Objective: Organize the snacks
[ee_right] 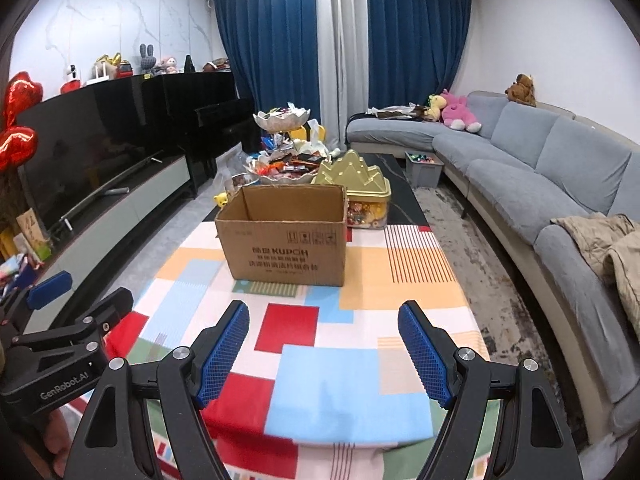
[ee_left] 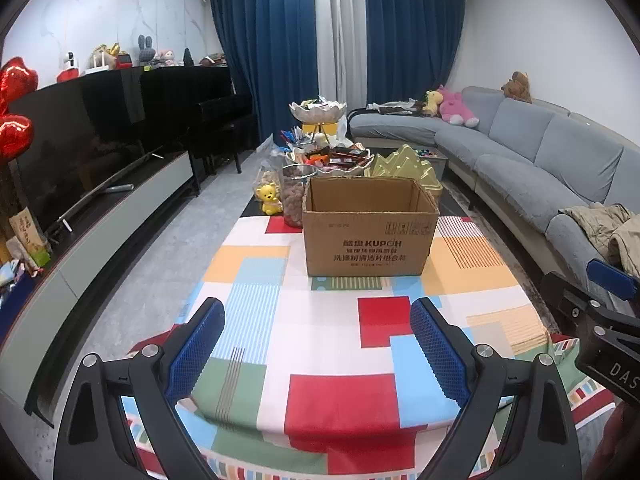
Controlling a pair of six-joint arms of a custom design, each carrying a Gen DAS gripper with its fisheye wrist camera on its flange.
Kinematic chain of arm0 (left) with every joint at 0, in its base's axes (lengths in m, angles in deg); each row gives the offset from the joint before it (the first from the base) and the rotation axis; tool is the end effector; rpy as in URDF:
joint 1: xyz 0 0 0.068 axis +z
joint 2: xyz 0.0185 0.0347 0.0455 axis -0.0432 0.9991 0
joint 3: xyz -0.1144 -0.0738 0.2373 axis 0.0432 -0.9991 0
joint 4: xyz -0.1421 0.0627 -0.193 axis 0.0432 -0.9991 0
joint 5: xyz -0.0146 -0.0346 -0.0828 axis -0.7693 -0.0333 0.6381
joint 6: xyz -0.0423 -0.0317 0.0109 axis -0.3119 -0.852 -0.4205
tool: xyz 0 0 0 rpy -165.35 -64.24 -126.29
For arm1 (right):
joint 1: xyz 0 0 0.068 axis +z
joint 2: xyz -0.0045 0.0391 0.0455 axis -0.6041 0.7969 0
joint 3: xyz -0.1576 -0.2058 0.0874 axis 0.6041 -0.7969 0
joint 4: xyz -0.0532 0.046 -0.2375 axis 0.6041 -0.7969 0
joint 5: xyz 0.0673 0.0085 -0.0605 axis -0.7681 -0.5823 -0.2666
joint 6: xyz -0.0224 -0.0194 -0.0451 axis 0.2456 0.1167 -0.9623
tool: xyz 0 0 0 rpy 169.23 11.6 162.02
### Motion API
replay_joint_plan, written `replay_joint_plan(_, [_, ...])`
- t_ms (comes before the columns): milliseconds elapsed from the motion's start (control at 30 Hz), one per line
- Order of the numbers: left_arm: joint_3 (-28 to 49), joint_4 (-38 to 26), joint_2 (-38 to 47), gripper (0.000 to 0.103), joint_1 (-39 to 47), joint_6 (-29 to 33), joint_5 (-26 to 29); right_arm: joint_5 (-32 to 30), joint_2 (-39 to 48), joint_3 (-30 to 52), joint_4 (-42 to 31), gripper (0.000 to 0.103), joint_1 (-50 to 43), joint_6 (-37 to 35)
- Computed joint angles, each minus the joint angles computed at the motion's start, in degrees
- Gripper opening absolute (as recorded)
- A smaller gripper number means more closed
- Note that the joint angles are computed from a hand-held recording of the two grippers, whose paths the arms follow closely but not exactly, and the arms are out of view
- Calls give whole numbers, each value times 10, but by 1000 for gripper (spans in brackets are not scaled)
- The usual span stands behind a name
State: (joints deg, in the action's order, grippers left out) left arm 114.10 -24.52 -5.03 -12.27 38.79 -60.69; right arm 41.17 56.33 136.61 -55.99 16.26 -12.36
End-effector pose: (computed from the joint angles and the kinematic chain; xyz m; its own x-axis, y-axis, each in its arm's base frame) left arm 0.2055 -0.0332 0.2489 -0.5649 0.1052 -0.8184 0.1207 0.9917 0.0441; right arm 0.1686 0.1855 0.2390 -0.5475 0.0536 -0.8351 0.0705 0.9974 0.0178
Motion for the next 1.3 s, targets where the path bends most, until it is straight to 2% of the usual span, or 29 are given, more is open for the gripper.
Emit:
replay_joint_plan(100, [-18,-11,-29,95,-2,0,-3,19,-8,2,-24,78,28,22])
replay_joint_plan(233, [-33,-28,-63,95,2,2,1,47,-15,5,-67,87,61,58])
replay_joint_plan(367, [-45,-42,-95,95,10,1,4,67,-17,12,-108,87,80,94])
replay_joint_plan(467, [-52,-53,-117,102,23,-4,3,88,-14,21,-153,87,100,136])
replay_joint_plan(567, [-59,-61,-141,102,31,-6,7,104,-11,29,-184,87,115,165])
replay_joint_plan(1300, [-60,-77,-171,102,36,-3,12,121,-29,24,-194,87,131,178])
